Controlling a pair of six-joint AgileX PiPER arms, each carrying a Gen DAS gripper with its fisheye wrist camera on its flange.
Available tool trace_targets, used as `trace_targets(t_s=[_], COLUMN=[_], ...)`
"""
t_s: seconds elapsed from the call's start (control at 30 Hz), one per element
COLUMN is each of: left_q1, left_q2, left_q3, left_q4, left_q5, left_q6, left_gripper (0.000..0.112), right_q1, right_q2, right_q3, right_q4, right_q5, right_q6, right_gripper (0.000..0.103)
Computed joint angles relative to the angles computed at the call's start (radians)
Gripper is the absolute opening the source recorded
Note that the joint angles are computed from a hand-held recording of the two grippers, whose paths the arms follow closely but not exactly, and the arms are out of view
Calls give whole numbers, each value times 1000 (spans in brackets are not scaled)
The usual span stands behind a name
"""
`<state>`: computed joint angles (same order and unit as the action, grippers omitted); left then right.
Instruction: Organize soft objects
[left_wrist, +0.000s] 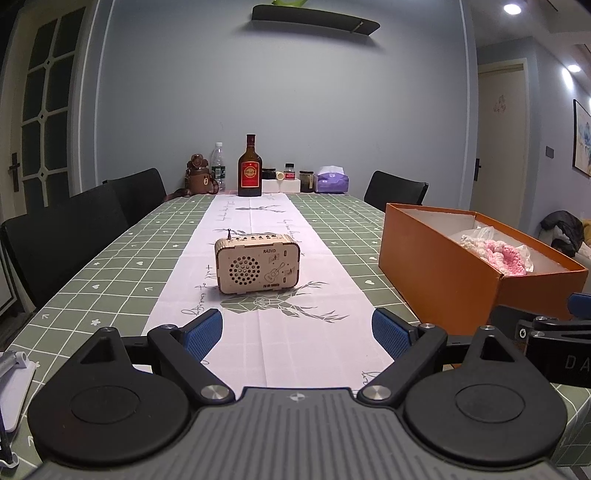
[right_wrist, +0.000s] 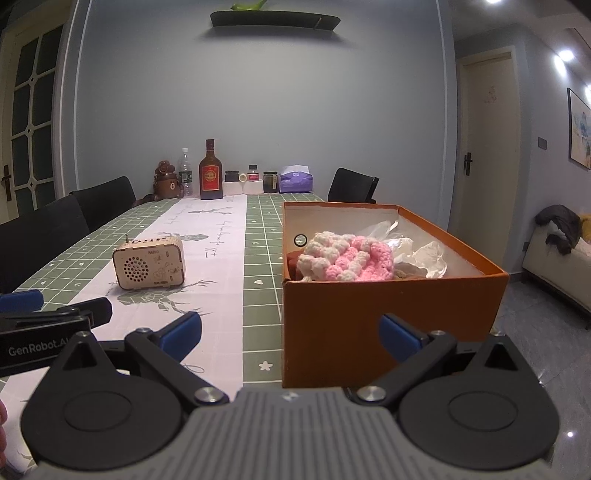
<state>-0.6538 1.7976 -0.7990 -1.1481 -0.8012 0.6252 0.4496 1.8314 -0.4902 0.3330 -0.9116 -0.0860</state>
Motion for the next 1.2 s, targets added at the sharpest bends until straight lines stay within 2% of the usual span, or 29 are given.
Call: trace_targets(t_s=[0.4, 1.2], left_q1=[2, 3], left_q2=[4, 7], left_q3=[-12, -8], left_q4=[-31, -45], left_q5=[6, -4], left_q6=[31, 31], left_gripper=[103, 103], right_q1=[8, 12], right_q2=[9, 21], right_q3=[13, 9], right_q4=[-1, -13], right_q5=[-31, -26], right_q6=[-3, 1], right_gripper=[100, 100])
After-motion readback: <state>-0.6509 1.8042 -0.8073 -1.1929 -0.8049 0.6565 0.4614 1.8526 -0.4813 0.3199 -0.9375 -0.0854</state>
